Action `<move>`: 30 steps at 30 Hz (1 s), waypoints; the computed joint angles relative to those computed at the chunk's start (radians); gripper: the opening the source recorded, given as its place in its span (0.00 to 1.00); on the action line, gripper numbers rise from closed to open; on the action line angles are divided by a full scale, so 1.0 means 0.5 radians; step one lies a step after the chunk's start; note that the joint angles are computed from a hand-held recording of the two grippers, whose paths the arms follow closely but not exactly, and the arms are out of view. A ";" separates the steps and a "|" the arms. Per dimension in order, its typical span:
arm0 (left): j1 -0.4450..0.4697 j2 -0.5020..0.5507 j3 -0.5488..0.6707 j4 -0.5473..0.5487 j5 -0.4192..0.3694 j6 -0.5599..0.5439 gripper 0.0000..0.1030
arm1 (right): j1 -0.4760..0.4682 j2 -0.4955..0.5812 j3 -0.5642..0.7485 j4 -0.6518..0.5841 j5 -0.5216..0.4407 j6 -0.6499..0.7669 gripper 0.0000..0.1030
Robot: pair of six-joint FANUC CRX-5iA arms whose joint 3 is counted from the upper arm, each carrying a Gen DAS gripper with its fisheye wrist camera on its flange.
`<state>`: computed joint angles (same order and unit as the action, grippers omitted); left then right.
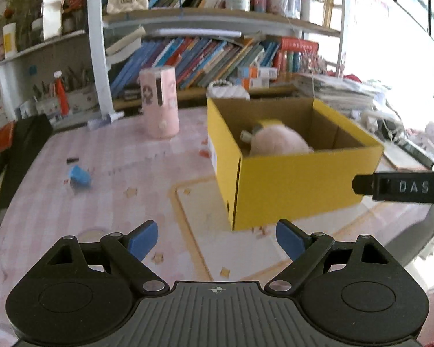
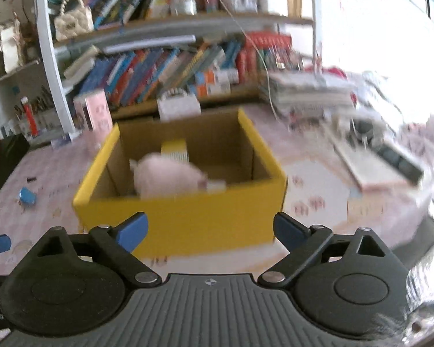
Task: Organize objects
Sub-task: 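Withdraw both open tools up from the box toward the table items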
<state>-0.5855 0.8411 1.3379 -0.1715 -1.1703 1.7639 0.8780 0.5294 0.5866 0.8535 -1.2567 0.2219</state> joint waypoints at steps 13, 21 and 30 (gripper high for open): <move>0.029 -0.374 -0.658 0.037 0.084 -0.059 0.88 | 0.180 0.074 0.109 -0.283 -0.205 0.048 0.87; 0.060 -0.535 -0.914 0.052 0.149 -0.058 0.88 | 0.238 0.127 0.206 -0.368 -0.231 0.094 0.87; 0.092 -0.713 -1.150 -0.034 0.222 0.035 0.88 | 0.277 0.224 0.374 -0.385 -0.210 0.203 0.87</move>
